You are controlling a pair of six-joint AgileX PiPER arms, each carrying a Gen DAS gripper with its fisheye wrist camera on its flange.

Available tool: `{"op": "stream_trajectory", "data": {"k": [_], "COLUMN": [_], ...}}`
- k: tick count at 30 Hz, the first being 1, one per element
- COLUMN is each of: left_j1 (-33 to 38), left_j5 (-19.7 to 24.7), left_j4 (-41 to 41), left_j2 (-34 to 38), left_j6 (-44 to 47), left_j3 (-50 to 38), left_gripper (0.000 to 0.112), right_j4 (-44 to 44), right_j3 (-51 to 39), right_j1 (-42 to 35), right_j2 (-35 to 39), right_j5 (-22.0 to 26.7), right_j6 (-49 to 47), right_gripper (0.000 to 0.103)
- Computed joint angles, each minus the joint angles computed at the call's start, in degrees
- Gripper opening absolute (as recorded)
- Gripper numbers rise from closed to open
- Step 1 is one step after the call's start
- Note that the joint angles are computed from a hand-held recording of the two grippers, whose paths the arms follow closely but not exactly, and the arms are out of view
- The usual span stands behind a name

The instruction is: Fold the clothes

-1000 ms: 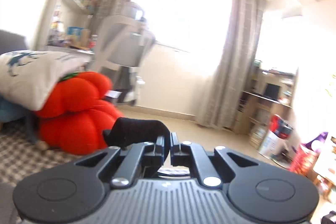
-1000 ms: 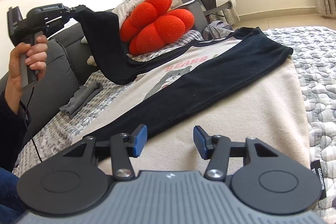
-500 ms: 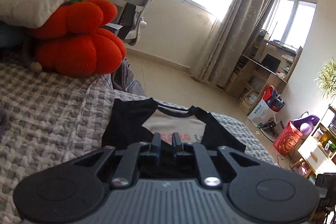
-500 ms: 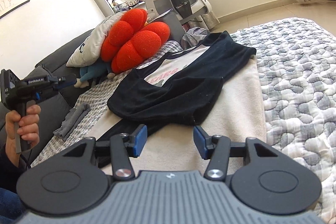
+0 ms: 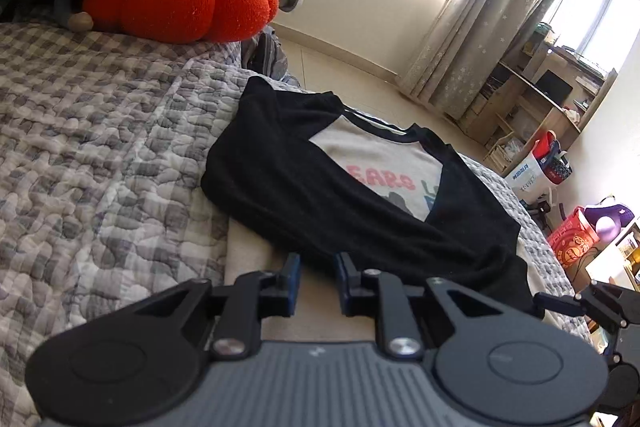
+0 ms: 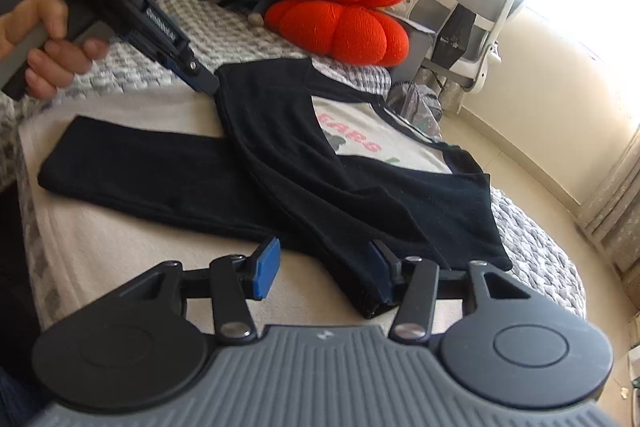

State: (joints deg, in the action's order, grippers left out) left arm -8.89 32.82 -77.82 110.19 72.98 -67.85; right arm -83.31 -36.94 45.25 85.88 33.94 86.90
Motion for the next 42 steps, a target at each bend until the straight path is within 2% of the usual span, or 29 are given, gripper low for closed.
{"op": "stream_trajectory", "data": {"k": [2,4,9,12,17,21,27,31,34,37,40,42], "left_j1": [-0.17,-0.31,-0.74,-2.55,-5.33,-6.3,-2.47,-1.3,-1.11,-0.51,-0.96,0.22], "left_j5": [-0.65,-1.17,-0.48,-3.05,-6.38,-8.0,-5.2,-5.4,-6.22,-6.5,-11.86,-10.17], "left_j4": [-0.95,-1.47,-0.96,-1.03,2.59,5.52,0.2,-2.19,-4.5,-7.8,-13.52,-11.94], "left_j2": [0.57,1.27,3.97,4.47,6.33,8.19,12.69,13.26,12.78,12.48,11.23,11.29], "left_j6": [-0.1,-0.99,-3.98,-2.56,-7.1,-12.65,-20.06,-22.82,-22.22,-20.66,-14.11,-14.13], "left_j3": [-0.31,-1.25,-5.29,-5.94,-9.8,-14.06,-18.29,-18.4,-17.63,-16.53,-14.15,-14.32], "left_gripper": [0.025,0.026,0.029,0.029,0.029,0.029,0.028,0.022,0.019,0.014,0.014,0.014], "right_j4": [2.23,3.61,1.93,1.11,0.33,0.7,7.0,12.05,15.15,17.49,20.59,19.75], "right_j3": [-0.87,-2.17,-7.09,-10.03,-11.8,-11.0,-7.04,-4.57,-2.22,0.16,1.92,3.68], "right_j1": [-2.22,-2.81,-1.28,-0.6,1.53,5.66,13.59,17.86,17.92,15.87,11.96,11.18], "right_j2": [-0.19,-1.95,-7.55,-8.2,-7.82,-8.7,-10.96,-9.54,-8.98,-9.88,-11.63,-13.49], "right_j5": [-2.32,-0.9,11.23,16.57,20.61,27.04,32.77,30.26,22.52,12.66,2.73,-0.86], "right_j6": [-2.88,-2.62,0.44,-0.46,1.22,4.5,9.93,11.13,10.14,8.01,4.46,4.94], "right_gripper": [0.008,0.003,0.003,0.003,0.003,0.003,0.003,0.003,0.003,0.005,0.01,0.014]}}
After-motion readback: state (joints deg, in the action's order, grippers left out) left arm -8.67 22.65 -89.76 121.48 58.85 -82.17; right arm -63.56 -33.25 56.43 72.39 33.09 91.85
